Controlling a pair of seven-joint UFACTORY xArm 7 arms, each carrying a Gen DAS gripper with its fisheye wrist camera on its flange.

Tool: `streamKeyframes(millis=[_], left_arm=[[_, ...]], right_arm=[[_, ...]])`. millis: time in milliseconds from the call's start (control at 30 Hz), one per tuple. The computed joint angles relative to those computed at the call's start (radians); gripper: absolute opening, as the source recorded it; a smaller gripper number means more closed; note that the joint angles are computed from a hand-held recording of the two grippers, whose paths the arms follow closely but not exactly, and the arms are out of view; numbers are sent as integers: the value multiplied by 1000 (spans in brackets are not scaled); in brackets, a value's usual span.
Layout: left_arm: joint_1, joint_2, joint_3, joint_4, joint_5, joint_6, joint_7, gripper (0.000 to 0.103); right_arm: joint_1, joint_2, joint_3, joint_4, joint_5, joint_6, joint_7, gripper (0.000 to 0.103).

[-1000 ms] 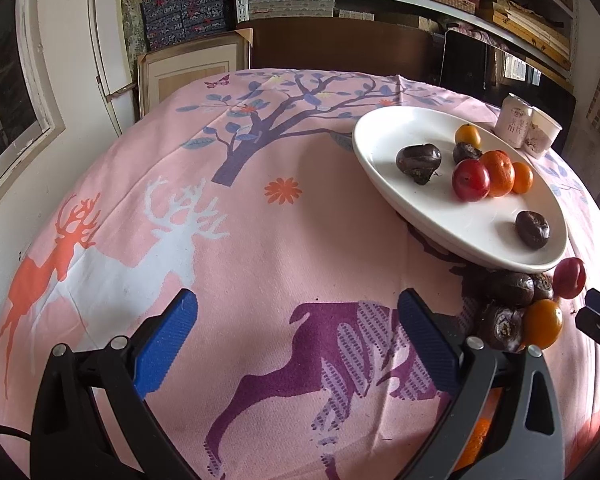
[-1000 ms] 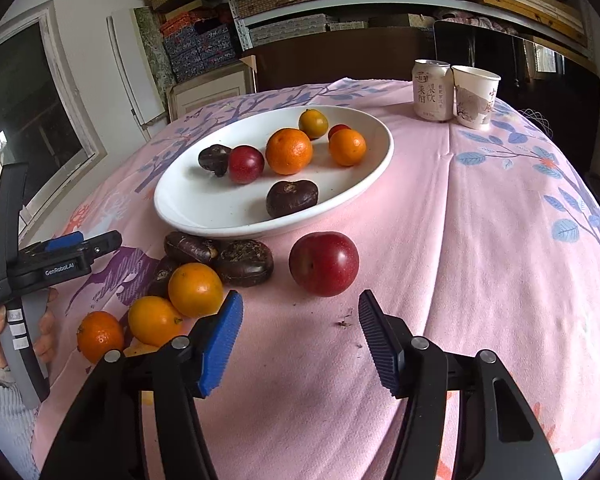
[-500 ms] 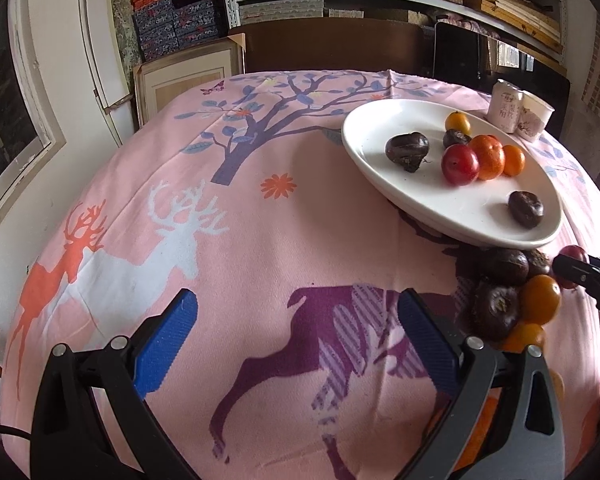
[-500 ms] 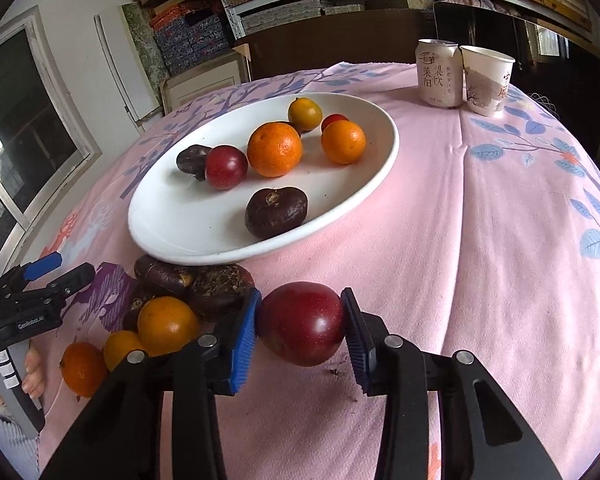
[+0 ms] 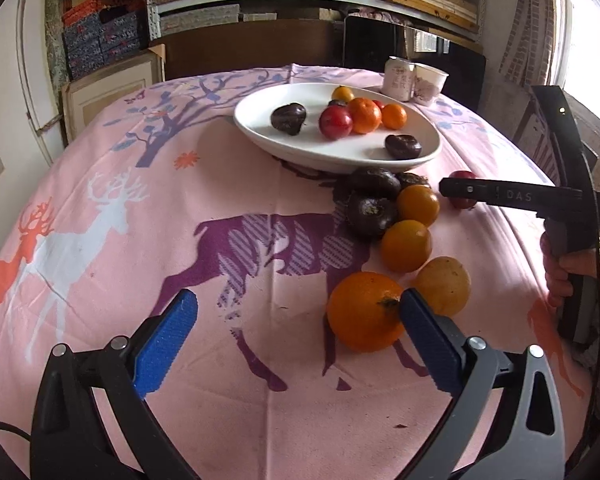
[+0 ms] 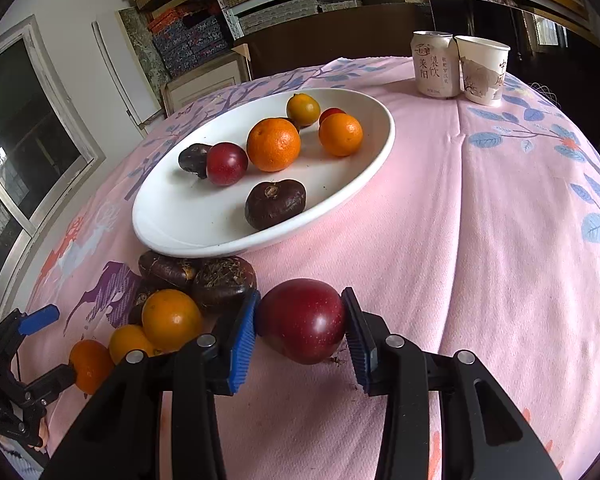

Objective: Organize fruits
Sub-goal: 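Close left gripper on a mandarin while right gripper holds the red plum, then carry mandarin and red plum onto the white plate and open both grippers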

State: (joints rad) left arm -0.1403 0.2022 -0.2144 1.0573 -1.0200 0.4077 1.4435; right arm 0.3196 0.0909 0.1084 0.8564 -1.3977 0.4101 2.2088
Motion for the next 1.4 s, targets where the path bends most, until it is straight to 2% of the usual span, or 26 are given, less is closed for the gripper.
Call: streamKeyframes(millis=[233, 367, 467, 500, 533, 567, 600, 700, 833, 1167, 1300, 1400], left_arm=[[-24, -13, -9, -32, 50, -18, 9, 99], [-50, -12, -9, -51, 130, -59, -33, 99], [-49, -16, -20, -63, 149, -81, -36, 97], [-45, -19, -24, -65, 148, -73, -28, 90], [-42, -22, -24, -66, 156, -52, -29, 76], [-49, -21, -18, -69, 185, -43, -49, 69], [-61, -15, -10, -69, 229, -43, -85, 56], [-48, 3, -9, -34, 241, 17, -132, 47], [-25, 22, -13, 4, 215, 82, -143, 47], [-18, 36, -24, 25, 188, 66, -159, 43], [-4, 41, -27, 82, 134, 81, -152, 43], [-22, 81, -27, 182, 144, 70, -206, 43]], right_arm=[[1, 2, -1, 2, 9, 1, -13, 43], [2, 3, -1, 3, 9, 1, -13, 43], [3, 3, -1, 3, 11, 2, -16, 43], [3, 4, -2, 3, 13, 3, -18, 43], [3, 3, -2, 3, 13, 3, -18, 43], [3, 3, -2, 3, 11, 2, -15, 43], [3, 3, -2, 3, 11, 2, -15, 43], [3, 4, -2, 4, 14, 4, -20, 43], [4, 4, -2, 4, 15, 4, -21, 43], [5, -2, -1, 0, 8, 8, -11, 41], [12, -58, 12, -31, -75, 50, 89, 41], [7, -115, 35, -48, -151, 104, 171, 41]])
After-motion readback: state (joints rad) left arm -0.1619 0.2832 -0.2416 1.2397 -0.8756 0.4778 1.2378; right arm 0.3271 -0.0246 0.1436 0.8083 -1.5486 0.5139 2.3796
